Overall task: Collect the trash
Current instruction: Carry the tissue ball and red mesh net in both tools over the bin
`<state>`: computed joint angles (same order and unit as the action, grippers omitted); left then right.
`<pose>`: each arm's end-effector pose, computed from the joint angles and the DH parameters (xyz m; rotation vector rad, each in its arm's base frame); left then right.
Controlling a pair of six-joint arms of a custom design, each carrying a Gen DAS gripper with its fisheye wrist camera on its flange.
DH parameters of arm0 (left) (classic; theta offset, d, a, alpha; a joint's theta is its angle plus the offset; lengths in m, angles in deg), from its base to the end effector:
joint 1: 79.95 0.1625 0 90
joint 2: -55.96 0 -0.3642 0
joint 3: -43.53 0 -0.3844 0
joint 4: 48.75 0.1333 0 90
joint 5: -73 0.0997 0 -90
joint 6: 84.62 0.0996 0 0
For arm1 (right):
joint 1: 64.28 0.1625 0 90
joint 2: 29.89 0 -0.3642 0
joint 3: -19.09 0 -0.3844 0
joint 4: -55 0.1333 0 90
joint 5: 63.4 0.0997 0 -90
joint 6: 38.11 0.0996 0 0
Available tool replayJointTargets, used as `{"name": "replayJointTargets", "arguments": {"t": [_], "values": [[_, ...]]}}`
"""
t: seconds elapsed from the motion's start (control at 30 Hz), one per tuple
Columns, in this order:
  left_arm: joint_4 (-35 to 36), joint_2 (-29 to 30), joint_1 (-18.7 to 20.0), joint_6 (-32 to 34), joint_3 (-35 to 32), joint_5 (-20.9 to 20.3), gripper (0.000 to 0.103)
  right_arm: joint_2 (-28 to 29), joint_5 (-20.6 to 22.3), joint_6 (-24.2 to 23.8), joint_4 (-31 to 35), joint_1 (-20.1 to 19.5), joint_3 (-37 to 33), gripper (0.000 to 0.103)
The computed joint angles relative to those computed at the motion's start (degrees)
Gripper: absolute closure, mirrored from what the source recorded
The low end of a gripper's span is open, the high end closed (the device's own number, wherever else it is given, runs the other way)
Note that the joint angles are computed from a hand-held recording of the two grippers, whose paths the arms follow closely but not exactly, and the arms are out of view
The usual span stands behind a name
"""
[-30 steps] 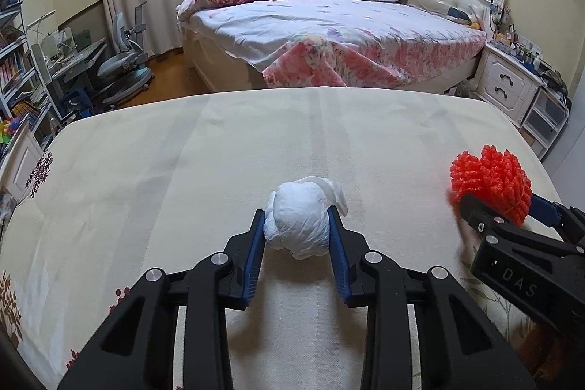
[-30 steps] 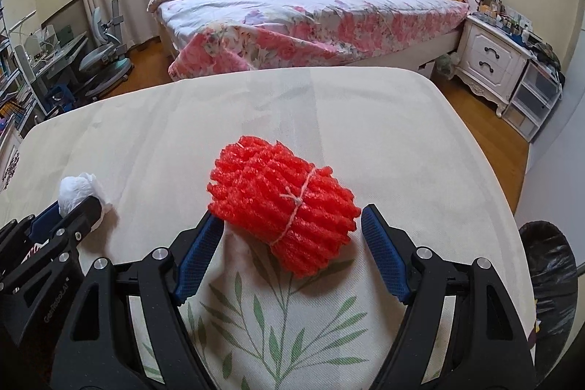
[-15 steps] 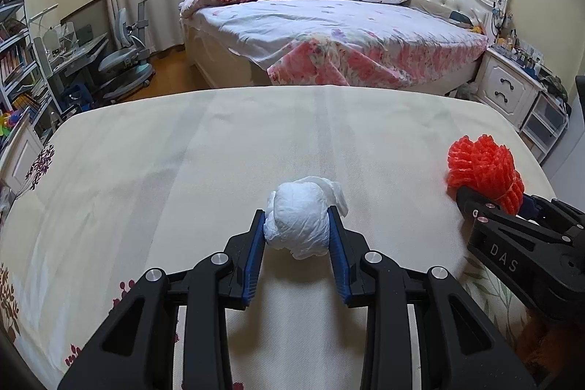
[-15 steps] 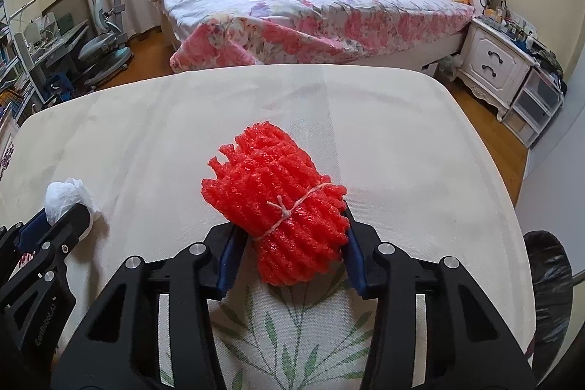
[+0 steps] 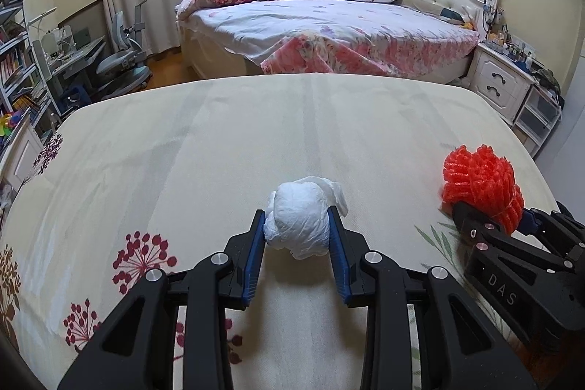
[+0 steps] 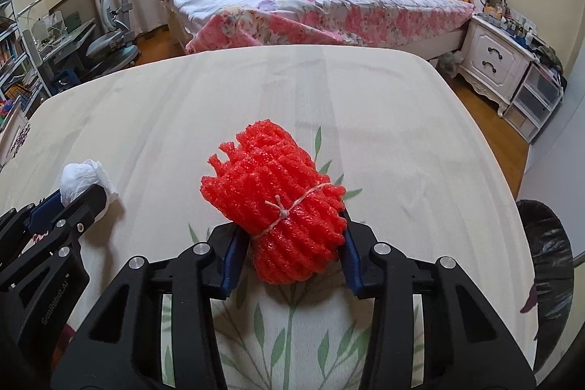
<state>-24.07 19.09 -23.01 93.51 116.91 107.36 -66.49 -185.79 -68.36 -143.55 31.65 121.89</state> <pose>-0.1140 -0.5702 0.0550 0.3046 2.2020 -0.8886 0.1392 -0.5665 0.0329 0.4774 -2.3112 0.7446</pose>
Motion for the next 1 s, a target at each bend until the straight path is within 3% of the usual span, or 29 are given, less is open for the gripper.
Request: {"name": "replayJointTargets", "arguments": {"t": [0.47, 1.0], "values": [[-2.3, -2.7, -4.3, -3.6, 9.7, -1.2, 0.069, -5.8, 2.0, -0.3, -7.4, -1.4, 12.2, 0.06], [-4.6, -2.6, -9.5, -5.1, 15.7, -1.7, 0.069, -11.6, 5.9, -2.3, -16.8, -3.8, 23.5, 0.06]]}}
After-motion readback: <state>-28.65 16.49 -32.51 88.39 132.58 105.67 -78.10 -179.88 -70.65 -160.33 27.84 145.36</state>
